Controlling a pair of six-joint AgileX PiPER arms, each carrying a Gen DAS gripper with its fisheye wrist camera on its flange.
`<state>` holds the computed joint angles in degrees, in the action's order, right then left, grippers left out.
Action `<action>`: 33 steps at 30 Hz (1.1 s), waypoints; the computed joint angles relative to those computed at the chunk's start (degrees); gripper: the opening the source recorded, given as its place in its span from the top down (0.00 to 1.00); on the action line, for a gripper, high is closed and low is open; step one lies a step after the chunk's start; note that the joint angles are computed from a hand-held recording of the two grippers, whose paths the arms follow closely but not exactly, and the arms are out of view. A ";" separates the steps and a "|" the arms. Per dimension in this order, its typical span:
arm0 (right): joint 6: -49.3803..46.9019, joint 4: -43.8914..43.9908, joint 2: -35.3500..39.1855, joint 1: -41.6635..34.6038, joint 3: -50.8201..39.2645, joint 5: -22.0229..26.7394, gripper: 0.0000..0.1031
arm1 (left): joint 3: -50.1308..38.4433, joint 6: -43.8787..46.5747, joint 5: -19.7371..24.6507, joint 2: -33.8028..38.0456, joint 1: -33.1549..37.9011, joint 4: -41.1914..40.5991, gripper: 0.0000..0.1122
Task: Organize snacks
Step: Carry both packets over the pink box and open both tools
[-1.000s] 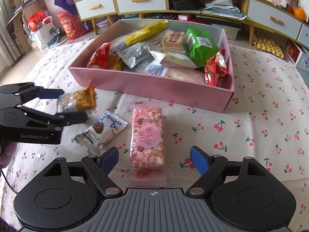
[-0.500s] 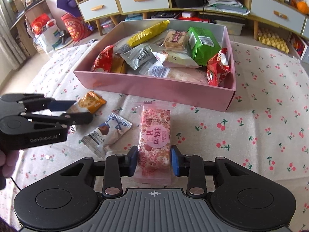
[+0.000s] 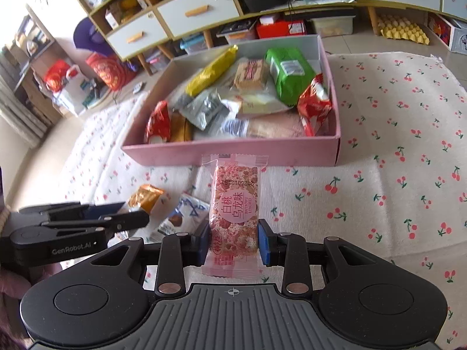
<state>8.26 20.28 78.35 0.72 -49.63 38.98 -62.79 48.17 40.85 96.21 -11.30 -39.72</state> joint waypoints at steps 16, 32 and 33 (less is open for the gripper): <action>-1.74 7.37 -2.30 -5.98 0.12 -5.28 0.69 | 2.60 0.61 -8.39 -4.89 -4.82 -6.82 0.67; -8.83 16.93 4.37 -8.76 -0.79 -16.42 0.69 | -6.43 -1.14 -16.97 6.59 -9.11 -11.98 0.67; -8.65 16.53 4.78 -8.53 -0.86 -16.96 0.69 | -6.45 0.42 -17.72 6.94 -9.24 -12.88 0.67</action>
<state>-0.38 36.82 83.13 -7.81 -50.49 22.02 -69.23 48.59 23.13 103.15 -20.54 -52.60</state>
